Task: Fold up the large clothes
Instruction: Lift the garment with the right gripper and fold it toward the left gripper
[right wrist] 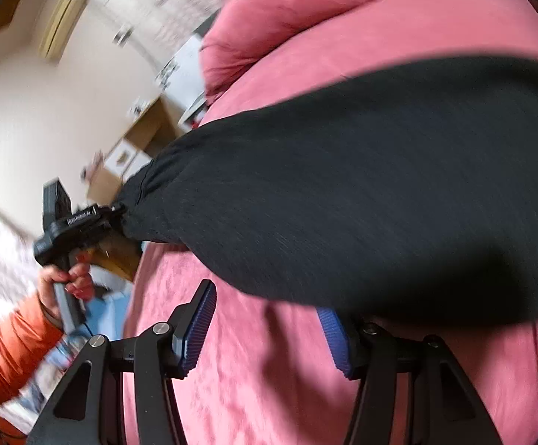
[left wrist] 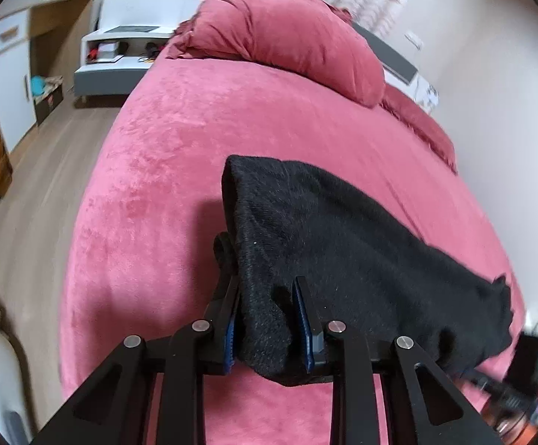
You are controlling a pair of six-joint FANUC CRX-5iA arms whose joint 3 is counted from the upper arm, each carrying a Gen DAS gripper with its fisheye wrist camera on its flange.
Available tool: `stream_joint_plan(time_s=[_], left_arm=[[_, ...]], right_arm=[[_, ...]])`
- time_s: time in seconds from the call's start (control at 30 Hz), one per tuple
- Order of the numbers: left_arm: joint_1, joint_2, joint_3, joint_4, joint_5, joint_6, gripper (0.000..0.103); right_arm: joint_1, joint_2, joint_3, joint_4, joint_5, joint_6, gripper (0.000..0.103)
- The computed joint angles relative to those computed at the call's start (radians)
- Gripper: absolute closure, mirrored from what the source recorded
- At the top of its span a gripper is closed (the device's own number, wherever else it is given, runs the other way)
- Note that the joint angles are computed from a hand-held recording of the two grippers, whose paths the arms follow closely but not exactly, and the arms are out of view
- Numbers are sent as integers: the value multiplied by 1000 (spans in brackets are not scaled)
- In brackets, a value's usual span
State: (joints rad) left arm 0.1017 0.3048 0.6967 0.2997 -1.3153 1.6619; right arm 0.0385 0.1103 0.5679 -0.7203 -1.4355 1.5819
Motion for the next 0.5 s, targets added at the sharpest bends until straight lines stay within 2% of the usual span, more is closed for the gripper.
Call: stream_joint_plan(time_s=[0.07,0.17,0.2,0.3,0.33,0.4,0.5], left_arm=[[-3,10,6,-7,-8,1,76],[0,2,-40,7,10,30,66],[0,2,-52,7,13,48,61],[1,-12,-99,7,49,80,51],[3,-18,-115,9,64,88,43],[11,-21,-139,23,91,102,32],[18,-8,-150,49,120,125,30]], right_arm=[[34,26,65,59,73,37,46],[-27,9,50,-49,166,81,45],[-25,18,55,-47,159,85,44],[32,59,90,61,56,131,44],[45,44,63,74,58,163,44],[64,40,49,77,45,232,44],[111,36,35,128,52,299,41]])
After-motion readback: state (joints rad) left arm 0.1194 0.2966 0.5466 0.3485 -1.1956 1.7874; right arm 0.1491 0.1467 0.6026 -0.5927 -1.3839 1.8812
